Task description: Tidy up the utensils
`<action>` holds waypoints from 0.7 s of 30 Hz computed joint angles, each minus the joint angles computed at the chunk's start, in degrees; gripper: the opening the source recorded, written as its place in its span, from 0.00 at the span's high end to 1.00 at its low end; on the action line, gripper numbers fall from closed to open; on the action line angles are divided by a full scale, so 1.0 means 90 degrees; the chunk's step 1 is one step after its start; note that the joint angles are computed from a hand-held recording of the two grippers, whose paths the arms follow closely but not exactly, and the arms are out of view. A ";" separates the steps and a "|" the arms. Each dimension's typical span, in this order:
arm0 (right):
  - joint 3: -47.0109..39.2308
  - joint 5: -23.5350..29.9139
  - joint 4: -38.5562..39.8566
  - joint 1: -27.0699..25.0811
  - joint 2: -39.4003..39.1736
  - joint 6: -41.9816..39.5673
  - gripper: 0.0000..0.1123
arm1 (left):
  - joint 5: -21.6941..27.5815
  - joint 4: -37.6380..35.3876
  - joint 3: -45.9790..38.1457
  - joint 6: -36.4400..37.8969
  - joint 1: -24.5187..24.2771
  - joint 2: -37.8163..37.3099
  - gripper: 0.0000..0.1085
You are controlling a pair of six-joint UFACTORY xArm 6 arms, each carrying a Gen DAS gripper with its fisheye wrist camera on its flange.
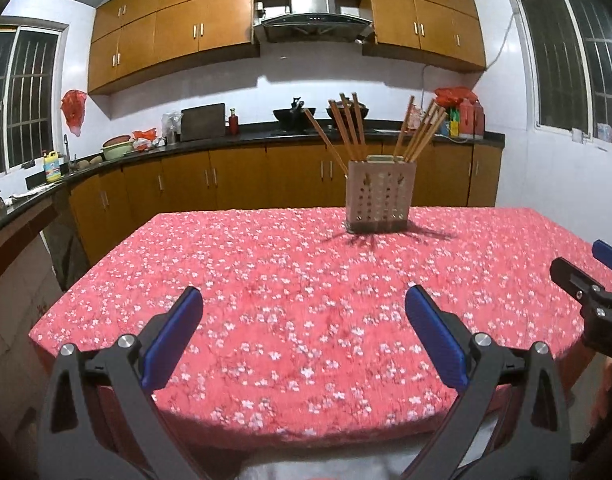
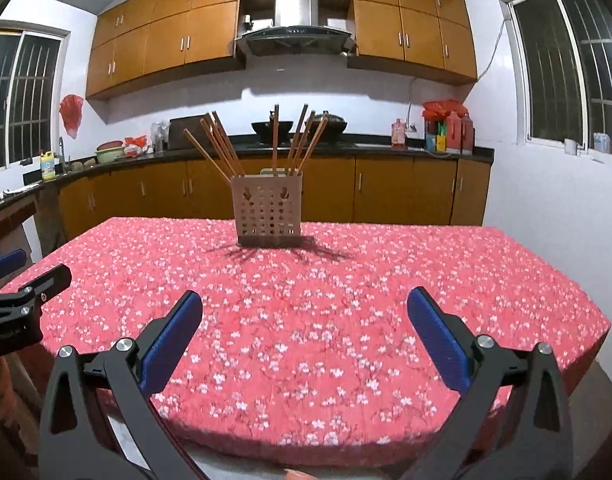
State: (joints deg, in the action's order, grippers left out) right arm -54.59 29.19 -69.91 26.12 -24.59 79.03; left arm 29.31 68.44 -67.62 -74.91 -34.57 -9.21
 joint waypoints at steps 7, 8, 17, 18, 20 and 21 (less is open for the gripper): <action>0.0135 -0.0050 -0.0011 0.0023 -0.0048 0.0153 0.10 | -0.0099 0.0071 0.0091 -0.0199 0.0024 -0.0034 0.09; 0.0137 -0.0041 -0.0015 0.0035 -0.0042 0.0161 0.10 | -0.0103 0.0063 0.0086 -0.0211 0.0022 -0.0024 0.09; 0.0213 0.0070 -0.0100 0.0147 -0.0093 0.0247 0.10 | -0.0102 0.0010 0.0175 -0.0348 0.0026 -0.0064 0.09; 0.0216 0.0097 -0.0096 0.0153 -0.0094 0.0257 0.10 | -0.0089 -0.0015 0.0174 -0.0334 0.0022 -0.0069 0.09; 0.0232 0.0145 -0.0073 0.0154 -0.0108 0.0271 0.10 | -0.0064 -0.0026 0.0180 -0.0344 0.0004 -0.0069 0.09; 0.0244 0.0173 -0.0052 0.0149 -0.0120 0.0276 0.10 | -0.0055 -0.0033 0.0179 -0.0339 -0.0001 -0.0067 0.09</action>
State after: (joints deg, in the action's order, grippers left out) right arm -52.39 30.75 -70.38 27.46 -25.67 81.51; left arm 28.82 68.15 -66.01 -77.95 -34.58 -9.82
